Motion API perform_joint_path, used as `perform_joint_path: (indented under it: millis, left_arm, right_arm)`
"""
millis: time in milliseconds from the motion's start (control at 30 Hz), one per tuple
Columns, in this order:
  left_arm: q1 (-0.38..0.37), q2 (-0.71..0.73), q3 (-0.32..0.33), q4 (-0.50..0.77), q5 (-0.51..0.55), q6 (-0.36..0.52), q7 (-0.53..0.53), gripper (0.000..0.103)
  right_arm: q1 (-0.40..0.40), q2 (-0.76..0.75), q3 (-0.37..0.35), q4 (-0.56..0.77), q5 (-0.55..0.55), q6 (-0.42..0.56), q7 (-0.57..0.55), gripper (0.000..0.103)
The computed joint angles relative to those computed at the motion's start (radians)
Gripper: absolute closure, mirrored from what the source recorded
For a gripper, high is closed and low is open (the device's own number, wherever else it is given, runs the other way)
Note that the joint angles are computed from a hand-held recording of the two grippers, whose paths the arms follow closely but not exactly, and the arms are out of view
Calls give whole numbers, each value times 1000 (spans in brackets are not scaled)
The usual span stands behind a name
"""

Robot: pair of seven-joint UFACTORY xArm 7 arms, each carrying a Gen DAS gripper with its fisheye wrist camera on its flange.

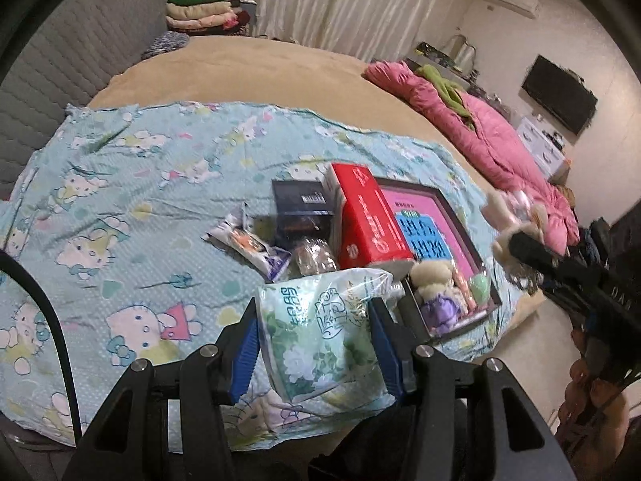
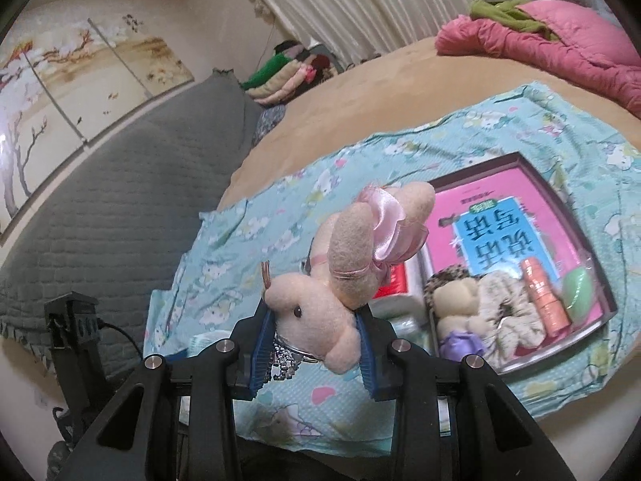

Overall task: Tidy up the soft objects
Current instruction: 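Lift the bunny with the right tool while the left tool lifts the wet-wipe pack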

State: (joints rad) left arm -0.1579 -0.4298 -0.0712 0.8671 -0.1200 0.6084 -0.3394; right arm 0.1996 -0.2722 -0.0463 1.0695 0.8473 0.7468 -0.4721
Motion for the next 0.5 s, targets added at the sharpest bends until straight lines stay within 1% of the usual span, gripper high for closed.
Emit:
perform_joint_path:
  millis: [300,500]
  left_arm:
    - [50,-25,-5,35,55,18,-49,51]
    - [56,-28,-18,59,82,23,-71,51]
  right_arm:
    - [-21,-28,-41,-6,41,2,-43,65]
    - [-43,-41,-65,-9,56,5,-66,65]
